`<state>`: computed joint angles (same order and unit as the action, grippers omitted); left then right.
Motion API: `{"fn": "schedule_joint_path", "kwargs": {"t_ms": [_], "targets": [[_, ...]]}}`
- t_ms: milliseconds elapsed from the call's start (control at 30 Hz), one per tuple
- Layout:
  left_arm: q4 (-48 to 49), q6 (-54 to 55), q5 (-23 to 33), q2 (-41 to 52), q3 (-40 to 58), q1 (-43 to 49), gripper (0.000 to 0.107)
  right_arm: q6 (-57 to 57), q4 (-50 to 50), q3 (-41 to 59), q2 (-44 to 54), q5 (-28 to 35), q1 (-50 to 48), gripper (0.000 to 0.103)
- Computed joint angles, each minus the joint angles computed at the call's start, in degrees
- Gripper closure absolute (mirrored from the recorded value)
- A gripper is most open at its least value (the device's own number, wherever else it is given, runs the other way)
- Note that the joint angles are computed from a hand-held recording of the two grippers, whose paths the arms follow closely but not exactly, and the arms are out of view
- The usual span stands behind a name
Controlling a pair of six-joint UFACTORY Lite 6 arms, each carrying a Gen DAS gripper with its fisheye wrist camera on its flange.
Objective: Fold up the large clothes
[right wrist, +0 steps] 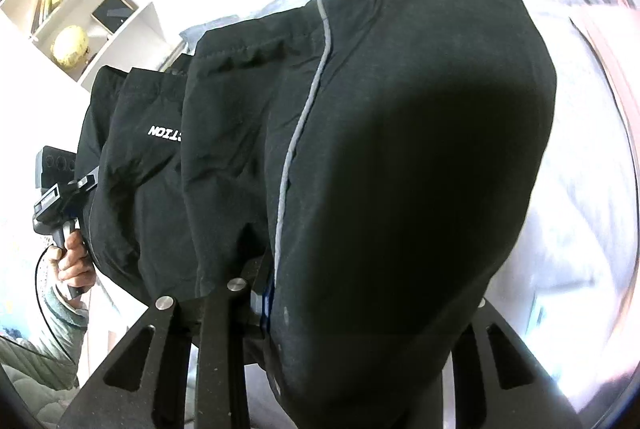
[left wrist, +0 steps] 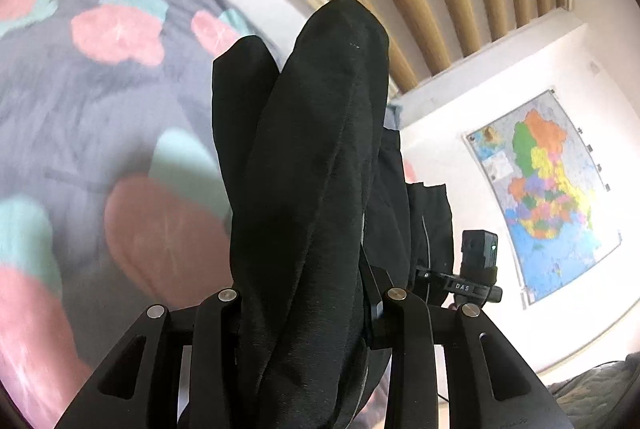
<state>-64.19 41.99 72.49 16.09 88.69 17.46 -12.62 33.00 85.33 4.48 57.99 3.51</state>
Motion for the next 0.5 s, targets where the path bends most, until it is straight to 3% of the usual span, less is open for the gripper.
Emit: {"fn": "schedule_joint_path", "kwargs": {"t_ms": [100, 267, 333, 367, 400, 500], "targets": [[2.2, 0.0, -0.7, -2.9, -6.5, 1.0, 0.071, -0.2, 0.3, -10.1, -5.5, -0.2, 0.2, 0.064], [9.9, -2.6, -7.3, 1.4, -15.0, 2.9, 0.069, 0.3, 2.7, -19.8, -0.4, -6.3, 1.4, 0.064], [14.5, -6.0, -13.3, 5.6, -15.9, 4.2, 0.063, 2.8, 0.3, -22.4, 1.5, -9.8, 1.7, 0.052], [15.7, -7.3, -13.7, 9.3, -14.7, 5.9, 0.055, 3.8, -0.8, -23.6, 2.3, -11.1, 0.9, 0.048], [14.7, -8.7, -11.8, 14.6, -12.9, 9.2, 0.054, 2.7, 0.3, -25.5, 3.0, -11.8, -1.4, 0.042], [5.5, -8.8, -1.7, 24.5, -10.7, 19.1, 0.054, -0.7, 4.4, -28.7, 3.7, -11.8, -6.6, 0.039]]}}
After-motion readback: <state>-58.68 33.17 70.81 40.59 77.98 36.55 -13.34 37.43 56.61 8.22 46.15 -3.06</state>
